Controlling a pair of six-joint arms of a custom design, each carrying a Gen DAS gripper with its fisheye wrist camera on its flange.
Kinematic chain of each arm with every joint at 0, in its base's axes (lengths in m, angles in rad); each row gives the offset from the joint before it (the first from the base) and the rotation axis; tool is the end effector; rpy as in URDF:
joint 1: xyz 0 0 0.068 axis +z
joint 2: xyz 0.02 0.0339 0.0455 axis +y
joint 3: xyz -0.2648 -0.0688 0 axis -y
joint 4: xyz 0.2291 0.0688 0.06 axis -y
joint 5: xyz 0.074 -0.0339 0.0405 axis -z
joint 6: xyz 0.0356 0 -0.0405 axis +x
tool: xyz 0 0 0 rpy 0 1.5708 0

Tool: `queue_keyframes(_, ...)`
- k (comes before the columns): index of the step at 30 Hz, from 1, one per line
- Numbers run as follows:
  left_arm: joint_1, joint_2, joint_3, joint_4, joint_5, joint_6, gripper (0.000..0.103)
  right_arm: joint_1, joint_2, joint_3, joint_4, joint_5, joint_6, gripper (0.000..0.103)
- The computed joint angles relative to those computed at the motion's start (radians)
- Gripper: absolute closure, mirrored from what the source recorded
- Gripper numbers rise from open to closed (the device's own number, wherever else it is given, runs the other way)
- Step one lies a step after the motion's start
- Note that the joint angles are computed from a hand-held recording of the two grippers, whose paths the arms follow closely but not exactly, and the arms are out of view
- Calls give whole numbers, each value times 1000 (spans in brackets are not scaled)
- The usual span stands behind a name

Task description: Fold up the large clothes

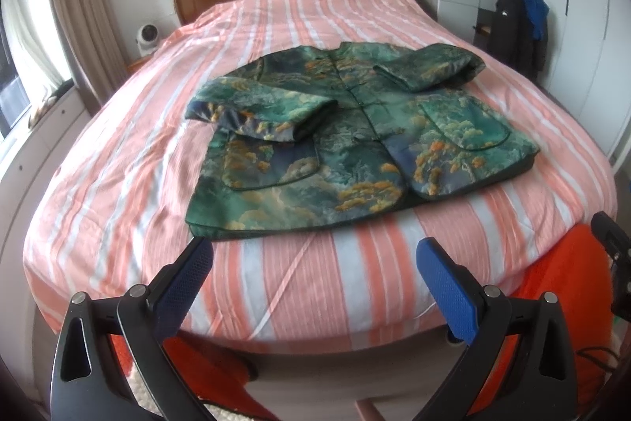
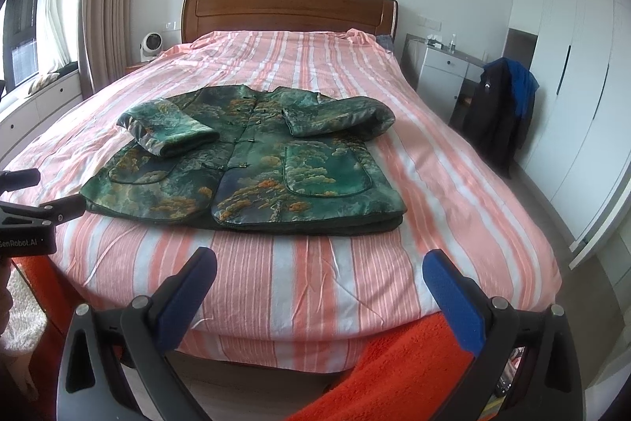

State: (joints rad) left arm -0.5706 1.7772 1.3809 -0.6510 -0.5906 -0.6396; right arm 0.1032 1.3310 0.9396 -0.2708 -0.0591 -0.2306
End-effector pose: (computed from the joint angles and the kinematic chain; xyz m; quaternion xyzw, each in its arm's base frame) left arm 0.3141 -0.1781 0.2499 -0.1071 0.9210 0.0904 0.3635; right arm 0.2765 0.0307 0.2714 -0.1620 0.8835 -0.0014 0.4394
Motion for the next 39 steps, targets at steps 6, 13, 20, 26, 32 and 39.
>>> queue_keyframes(6, 4, 12, 15, -19, 13, -7, 0, -2, 11, 5, -13, -15, -7, 0)
queue_keyframes(13, 5, 11, 11, -20, 15, -6, 0, 4, 18, 8, -20, -14, -12, 0)
queue_keyframes(20, 4, 16, 12, -20, 15, -6, 0, 6, 15, 2, -11, -11, -11, 0)
queue_keyframes(26, 4, 27, 26, -33, 21, -10, 0, 7, 14, 0, -8, -9, -8, 0)
queue_keyframes(32, -4, 39, 43, -39, 7, -15, 0, -7, 4, -6, 13, -13, 1, 0)
queue_keyframes(39, 2, 34, 39, -46, 14, -17, 0, 0, 4, -2, 14, -9, 3, 0)
